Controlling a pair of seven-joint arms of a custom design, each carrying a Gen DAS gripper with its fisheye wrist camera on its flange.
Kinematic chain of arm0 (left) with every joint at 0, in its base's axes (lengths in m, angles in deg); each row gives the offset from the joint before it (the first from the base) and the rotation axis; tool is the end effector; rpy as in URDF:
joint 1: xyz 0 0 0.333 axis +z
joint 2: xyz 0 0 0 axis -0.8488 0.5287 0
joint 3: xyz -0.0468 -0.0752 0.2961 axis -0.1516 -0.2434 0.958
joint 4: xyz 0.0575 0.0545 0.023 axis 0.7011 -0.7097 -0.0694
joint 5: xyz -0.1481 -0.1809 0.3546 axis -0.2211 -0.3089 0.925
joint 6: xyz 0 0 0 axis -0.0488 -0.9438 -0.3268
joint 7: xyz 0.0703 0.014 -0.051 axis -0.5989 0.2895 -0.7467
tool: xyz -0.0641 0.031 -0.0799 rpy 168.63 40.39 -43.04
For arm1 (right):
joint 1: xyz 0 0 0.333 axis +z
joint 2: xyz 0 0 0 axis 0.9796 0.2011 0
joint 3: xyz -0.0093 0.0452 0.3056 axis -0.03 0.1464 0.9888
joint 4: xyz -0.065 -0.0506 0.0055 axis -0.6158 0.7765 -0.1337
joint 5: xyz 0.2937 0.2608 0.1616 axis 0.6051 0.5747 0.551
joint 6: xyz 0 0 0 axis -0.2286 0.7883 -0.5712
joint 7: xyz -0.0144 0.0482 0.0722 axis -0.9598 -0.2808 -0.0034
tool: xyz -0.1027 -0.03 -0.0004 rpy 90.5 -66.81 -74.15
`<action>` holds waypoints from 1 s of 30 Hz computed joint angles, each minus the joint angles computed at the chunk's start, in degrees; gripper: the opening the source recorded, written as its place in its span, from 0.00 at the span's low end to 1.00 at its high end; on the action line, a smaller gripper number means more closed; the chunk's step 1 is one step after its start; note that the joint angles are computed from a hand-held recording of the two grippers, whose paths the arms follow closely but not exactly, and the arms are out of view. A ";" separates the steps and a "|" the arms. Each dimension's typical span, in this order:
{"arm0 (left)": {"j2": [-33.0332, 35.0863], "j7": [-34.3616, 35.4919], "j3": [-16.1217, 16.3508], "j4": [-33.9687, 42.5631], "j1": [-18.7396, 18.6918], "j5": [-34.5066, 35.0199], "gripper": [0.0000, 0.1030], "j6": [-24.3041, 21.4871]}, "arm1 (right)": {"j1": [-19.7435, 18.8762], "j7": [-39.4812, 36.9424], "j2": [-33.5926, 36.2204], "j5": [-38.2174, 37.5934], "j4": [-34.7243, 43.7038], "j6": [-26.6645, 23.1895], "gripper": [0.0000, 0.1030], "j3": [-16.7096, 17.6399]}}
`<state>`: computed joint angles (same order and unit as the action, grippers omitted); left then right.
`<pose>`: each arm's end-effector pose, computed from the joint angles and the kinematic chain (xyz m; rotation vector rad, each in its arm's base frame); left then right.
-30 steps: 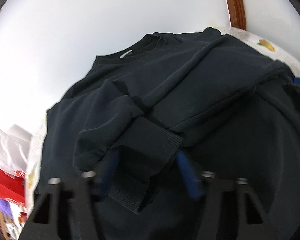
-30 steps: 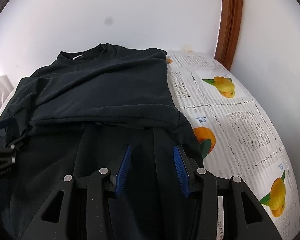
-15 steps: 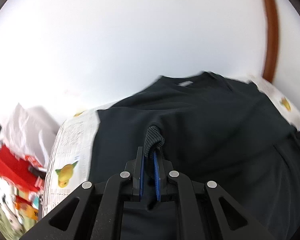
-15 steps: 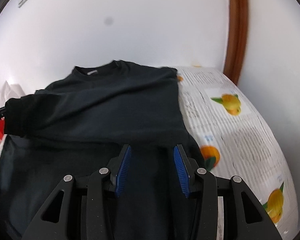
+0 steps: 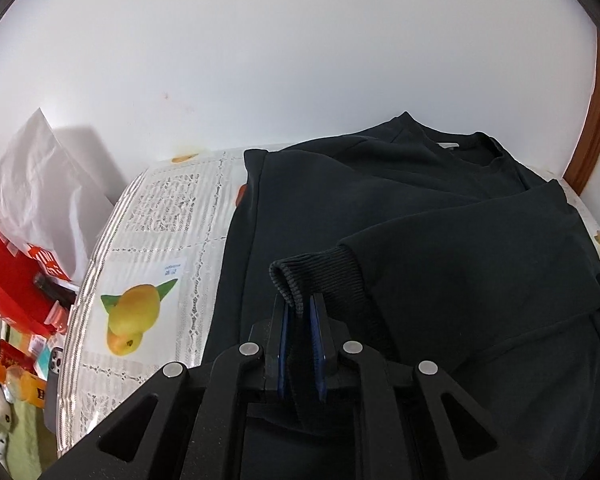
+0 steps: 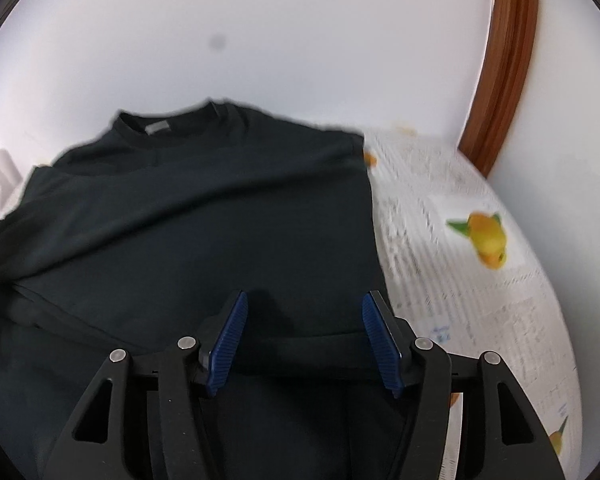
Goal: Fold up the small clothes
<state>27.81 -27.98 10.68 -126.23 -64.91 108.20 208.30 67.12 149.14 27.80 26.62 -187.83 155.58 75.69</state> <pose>0.6041 -0.1450 0.3351 -1.9793 1.5393 -0.5212 0.5694 0.0242 0.2425 -1.8396 1.6710 -0.6374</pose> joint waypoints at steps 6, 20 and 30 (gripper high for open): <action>-1.69 -2.43 -0.22 -1.14 -0.54 1.62 0.23 -0.48 | 4.41 -2.36 -2.06 3.12 -2.40 2.19 0.58 -4.03; -18.19 -7.67 -6.38 -15.81 0.92 2.99 0.23 1.01 | -5.11 20.85 -17.05 -25.70 -19.11 6.30 0.58 -6.43; -32.63 -8.22 -10.78 -32.97 3.19 -6.55 0.56 4.39 | -1.81 17.83 -23.16 -29.40 -31.35 9.69 0.58 -16.28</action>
<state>-4.82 -36.20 -0.10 -159.20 -61.71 101.64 212.68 65.31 166.97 4.64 -2.78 -219.18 165.27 59.42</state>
